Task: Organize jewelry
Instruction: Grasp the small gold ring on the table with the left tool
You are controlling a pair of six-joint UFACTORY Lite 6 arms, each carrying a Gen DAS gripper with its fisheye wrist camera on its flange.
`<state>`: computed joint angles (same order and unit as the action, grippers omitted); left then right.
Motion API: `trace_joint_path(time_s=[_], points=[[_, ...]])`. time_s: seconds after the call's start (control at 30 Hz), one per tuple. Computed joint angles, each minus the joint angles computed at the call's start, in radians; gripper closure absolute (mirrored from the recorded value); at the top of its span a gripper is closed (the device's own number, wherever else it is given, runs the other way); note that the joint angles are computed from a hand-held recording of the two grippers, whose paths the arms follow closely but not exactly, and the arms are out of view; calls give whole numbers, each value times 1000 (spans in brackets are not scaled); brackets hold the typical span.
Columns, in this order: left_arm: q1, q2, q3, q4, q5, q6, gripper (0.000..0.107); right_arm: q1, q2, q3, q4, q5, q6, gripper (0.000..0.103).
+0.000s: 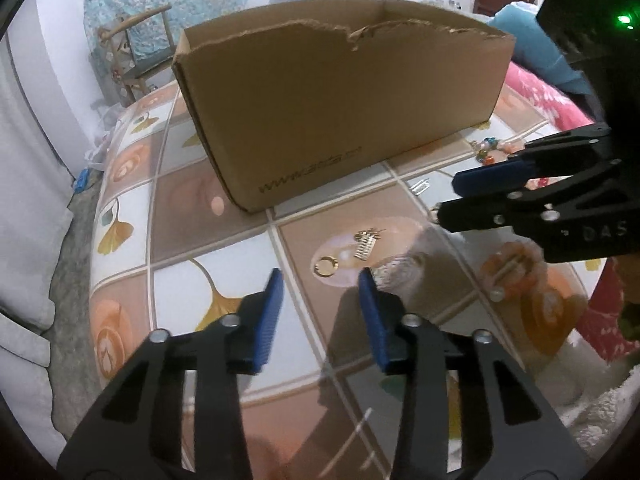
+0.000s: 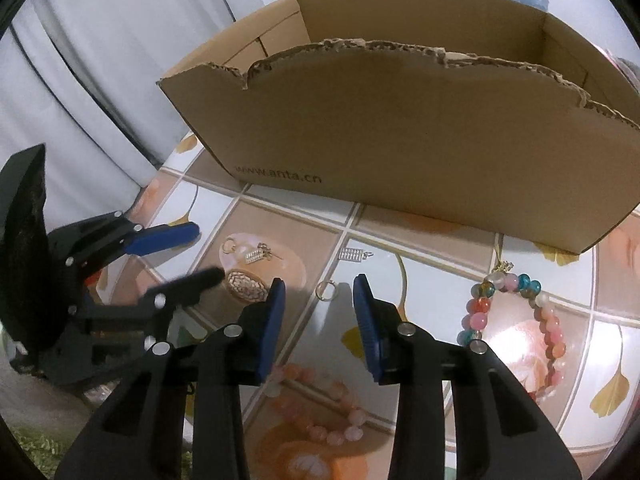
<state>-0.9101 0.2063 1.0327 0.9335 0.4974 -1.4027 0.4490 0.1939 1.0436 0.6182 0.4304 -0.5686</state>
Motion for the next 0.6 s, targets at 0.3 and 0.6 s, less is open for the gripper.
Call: trace_joint_path(time_s=[0.3,0.6], points=[[59,18,18,-53,-71,100,82,1,27,8,16,-14,-9,68],[59,37,32,-34,-93,95,96,-28,-11,-22,36,2,-42,68]])
